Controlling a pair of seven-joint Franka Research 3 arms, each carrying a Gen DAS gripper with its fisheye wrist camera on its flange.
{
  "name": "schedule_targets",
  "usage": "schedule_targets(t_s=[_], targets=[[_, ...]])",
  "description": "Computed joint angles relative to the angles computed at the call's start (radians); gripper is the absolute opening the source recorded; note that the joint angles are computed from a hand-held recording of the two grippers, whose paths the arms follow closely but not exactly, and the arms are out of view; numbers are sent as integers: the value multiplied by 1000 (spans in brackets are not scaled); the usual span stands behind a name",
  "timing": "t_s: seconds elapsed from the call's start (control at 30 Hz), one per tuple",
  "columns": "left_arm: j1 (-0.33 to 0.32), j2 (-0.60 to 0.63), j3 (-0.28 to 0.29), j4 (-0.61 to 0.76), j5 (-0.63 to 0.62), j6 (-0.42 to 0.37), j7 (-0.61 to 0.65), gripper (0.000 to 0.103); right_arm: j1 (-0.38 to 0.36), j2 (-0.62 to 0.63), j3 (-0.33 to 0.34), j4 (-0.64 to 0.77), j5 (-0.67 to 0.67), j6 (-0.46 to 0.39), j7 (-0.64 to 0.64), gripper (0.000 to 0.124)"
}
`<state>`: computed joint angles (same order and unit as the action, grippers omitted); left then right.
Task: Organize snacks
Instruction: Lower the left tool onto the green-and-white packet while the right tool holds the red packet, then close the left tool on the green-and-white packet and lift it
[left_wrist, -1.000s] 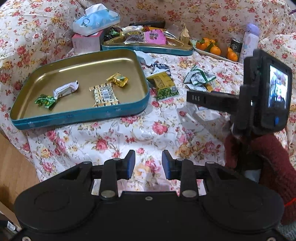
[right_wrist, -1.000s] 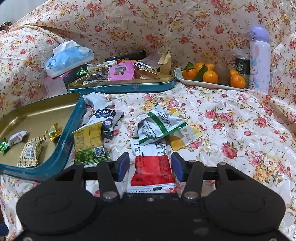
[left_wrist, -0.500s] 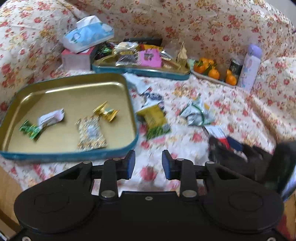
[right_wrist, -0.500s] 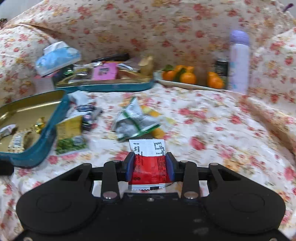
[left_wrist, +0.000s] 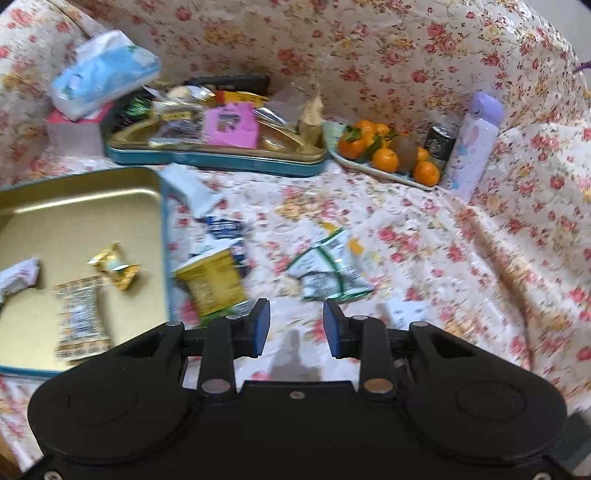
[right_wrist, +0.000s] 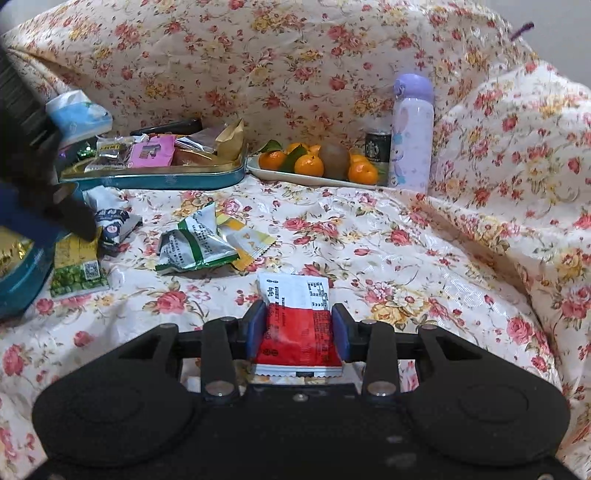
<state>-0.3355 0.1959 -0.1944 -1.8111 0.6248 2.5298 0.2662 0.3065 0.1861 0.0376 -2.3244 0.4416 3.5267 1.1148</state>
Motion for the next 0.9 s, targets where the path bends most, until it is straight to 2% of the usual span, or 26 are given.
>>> schedule_targets(t_s=[0.13, 0.23, 0.3, 0.43, 0.7, 0.9], targets=[[14, 52, 3, 52, -53, 35, 28, 41, -19, 13, 16, -3, -33, 32, 28, 44], [15, 93, 8, 96, -80, 39, 63, 41, -91, 21, 57, -15, -141, 54, 153, 48], [10, 119, 14, 126, -89, 29, 85, 41, -112, 26, 64, -21, -197, 69, 202, 48], [7, 162, 19, 173, -128, 23, 112, 42, -101, 34, 49, -28, -219, 97, 220, 48], [-5, 228, 35, 241, -179, -11, 132, 56, -106, 32, 44, -28, -257, 93, 251, 49], [-2, 264, 36, 278, -215, -14, 163, 58, -116, 31, 46, -35, -286, 100, 270, 49]])
